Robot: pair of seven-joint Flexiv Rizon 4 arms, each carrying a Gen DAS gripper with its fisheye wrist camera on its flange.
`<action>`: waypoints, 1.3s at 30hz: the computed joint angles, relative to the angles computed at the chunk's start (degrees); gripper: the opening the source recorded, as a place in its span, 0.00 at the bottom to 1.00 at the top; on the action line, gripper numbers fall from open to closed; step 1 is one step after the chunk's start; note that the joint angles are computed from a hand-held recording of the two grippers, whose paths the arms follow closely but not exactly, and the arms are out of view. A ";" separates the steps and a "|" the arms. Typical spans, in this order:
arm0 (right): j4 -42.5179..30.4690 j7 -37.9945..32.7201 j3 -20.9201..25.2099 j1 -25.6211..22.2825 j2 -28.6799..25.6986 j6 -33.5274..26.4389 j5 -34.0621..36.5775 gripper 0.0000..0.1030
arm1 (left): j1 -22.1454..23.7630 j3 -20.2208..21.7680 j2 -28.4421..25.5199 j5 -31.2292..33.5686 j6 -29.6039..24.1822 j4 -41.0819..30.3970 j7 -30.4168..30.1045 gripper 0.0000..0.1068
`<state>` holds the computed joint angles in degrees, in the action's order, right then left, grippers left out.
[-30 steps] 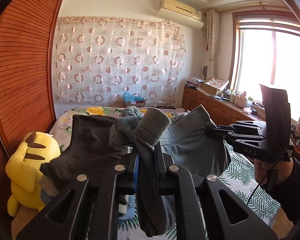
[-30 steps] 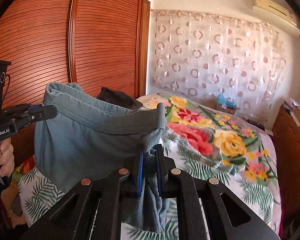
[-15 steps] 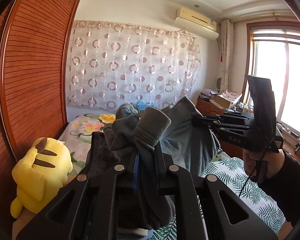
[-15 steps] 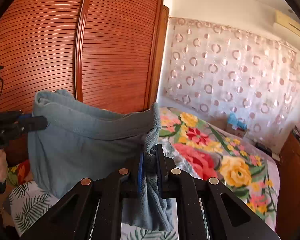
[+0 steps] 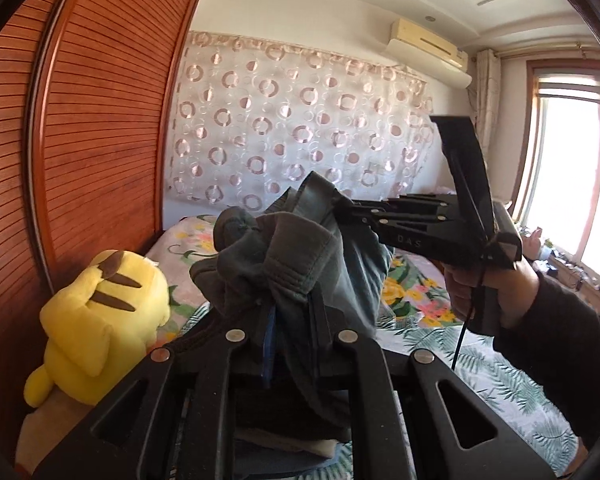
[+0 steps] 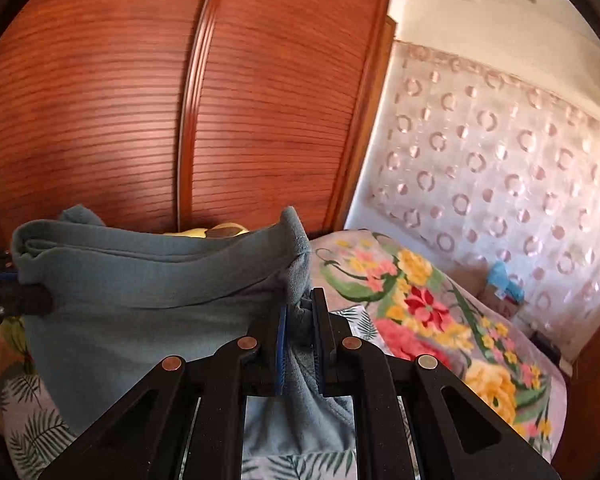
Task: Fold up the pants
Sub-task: 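Lower the bundle onto the folded clothes stack and open both tools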
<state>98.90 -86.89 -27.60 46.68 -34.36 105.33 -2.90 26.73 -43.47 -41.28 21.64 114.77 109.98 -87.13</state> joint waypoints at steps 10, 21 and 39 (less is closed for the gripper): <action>-5.49 3.53 6.82 -7.00 -2.36 -4.47 -5.68 0.16 | -1.78 3.19 0.78 -3.69 -2.55 0.87 -0.52 0.21; -0.56 8.85 11.16 -12.77 1.68 -3.42 -8.76 0.33 | -4.73 6.41 1.88 -6.90 -3.85 1.49 1.77 0.43; 16.86 13.29 -12.69 12.21 7.14 3.69 3.19 0.33 | -6.58 9.54 8.02 -8.10 -2.62 6.46 2.03 0.48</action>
<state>115.76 -73.60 -40.29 58.89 -27.22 109.02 0.28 20.15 -33.93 -33.26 13.54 112.15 116.44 -85.10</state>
